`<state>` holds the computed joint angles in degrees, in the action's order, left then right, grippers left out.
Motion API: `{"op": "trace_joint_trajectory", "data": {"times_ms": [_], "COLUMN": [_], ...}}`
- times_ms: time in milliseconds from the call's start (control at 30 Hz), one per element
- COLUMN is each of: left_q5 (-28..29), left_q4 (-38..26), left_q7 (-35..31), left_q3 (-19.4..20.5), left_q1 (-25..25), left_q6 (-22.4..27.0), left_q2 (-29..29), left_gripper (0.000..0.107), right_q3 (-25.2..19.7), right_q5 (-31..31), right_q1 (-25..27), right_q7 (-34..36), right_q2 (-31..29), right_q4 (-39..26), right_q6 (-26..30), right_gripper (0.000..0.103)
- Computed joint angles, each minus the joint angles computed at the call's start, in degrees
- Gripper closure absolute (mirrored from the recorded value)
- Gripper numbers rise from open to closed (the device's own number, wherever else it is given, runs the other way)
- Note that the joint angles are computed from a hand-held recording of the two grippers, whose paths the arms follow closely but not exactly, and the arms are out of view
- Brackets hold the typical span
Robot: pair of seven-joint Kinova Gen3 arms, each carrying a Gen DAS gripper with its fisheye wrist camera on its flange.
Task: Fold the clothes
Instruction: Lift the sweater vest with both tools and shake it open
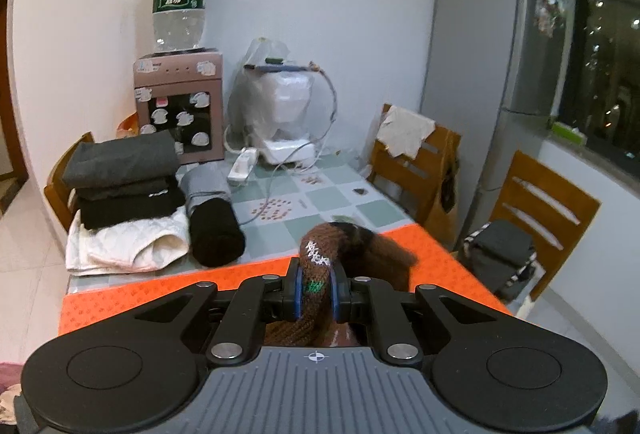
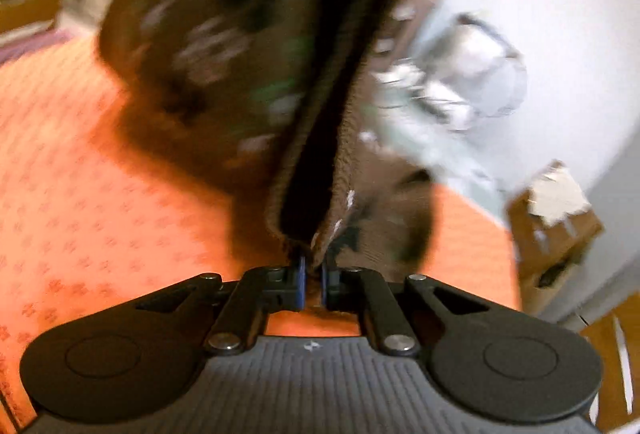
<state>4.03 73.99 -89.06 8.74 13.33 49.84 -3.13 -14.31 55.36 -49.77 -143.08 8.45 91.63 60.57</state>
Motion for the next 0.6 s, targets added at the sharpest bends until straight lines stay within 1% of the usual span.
{"op": "trace_joint_trajectory", "data": {"times_ms": [100, 200, 233, 267, 333, 367, 400, 433, 500, 533, 567, 600], "left_q5": [5.53, 11.46, 13.79, 16.1, 20.64, 22.61, 24.94, 27.27, 31.93, 34.26, 36.59, 37.99], "left_q4": [-0.45, -0.94, -0.93, -1.04, -1.61, -1.93, -2.14, -2.42, -2.99, -3.27, -2.89, -2.82], "left_q7": [-4.37, -9.09, -10.74, -12.49, -15.57, -16.6, -17.89, -18.69, -19.89, -20.08, -20.46, -20.07], "left_q3": [-1.55, -2.33, -3.32, -3.35, -1.15, -0.78, -1.47, -3.15, -8.45, -10.46, -11.6, -11.68], "left_q1": [-0.3, -1.01, -0.5, -1.05, -4.4, -5.08, -4.84, -3.53, 1.04, 2.3, 2.5, 1.82], "left_q6": [1.3, 2.93, 3.01, 3.11, 3.77, 4.03, 4.19, 4.39, 5.01, 5.75, 6.12, 6.7], "left_q2": [-0.68, -1.16, -1.45, -1.59, -1.82, -1.87, -1.89, -1.91, -1.76, -1.7, -1.82, -1.95], "left_gripper": [0.092, 0.093, 0.093, 0.093, 0.093, 0.093, 0.093, 0.093, 0.093, 0.093, 0.093, 0.093], "right_q3": [0.37, -0.58, -0.92, -1.42, -2.75, -3.47, -3.92, -4.2, -4.76, -4.96, -4.82, -4.37], "right_q5": [3.53, 5.89, 6.53, 7.49, 10.11, 11.8, 13.29, 14.57, 17.5, 18.66, 19.15, 19.25], "right_q1": [0.4, 2.82, 3.82, 4.69, 6.14, 6.82, 7.54, 8.35, 9.96, 10.7, 11.54, 12.41], "right_q7": [-5.39, -8.54, -9.39, -10.07, -9.91, -9.65, -9.51, -9.38, -7.61, -5.92, -3.59, -1.26], "right_q2": [-3.74, -7.11, -8.12, -8.9, -9.68, -9.88, -10.32, -10.92, -11.49, -11.53, -11.5, -11.34], "right_q4": [0.67, 0.4, 0.26, 0.12, -0.76, -1.52, -2.16, -2.89, -5.37, -6.68, -8.25, -9.83], "right_q6": [4.83, 9.49, 10.41, 11.32, 13.77, 15.09, 15.99, 16.39, 16.59, 16.39, 15.34, 13.54], "right_gripper": [0.095, 0.096, 0.096, 0.096, 0.096, 0.096, 0.096, 0.096, 0.096, 0.096, 0.096, 0.096]}}
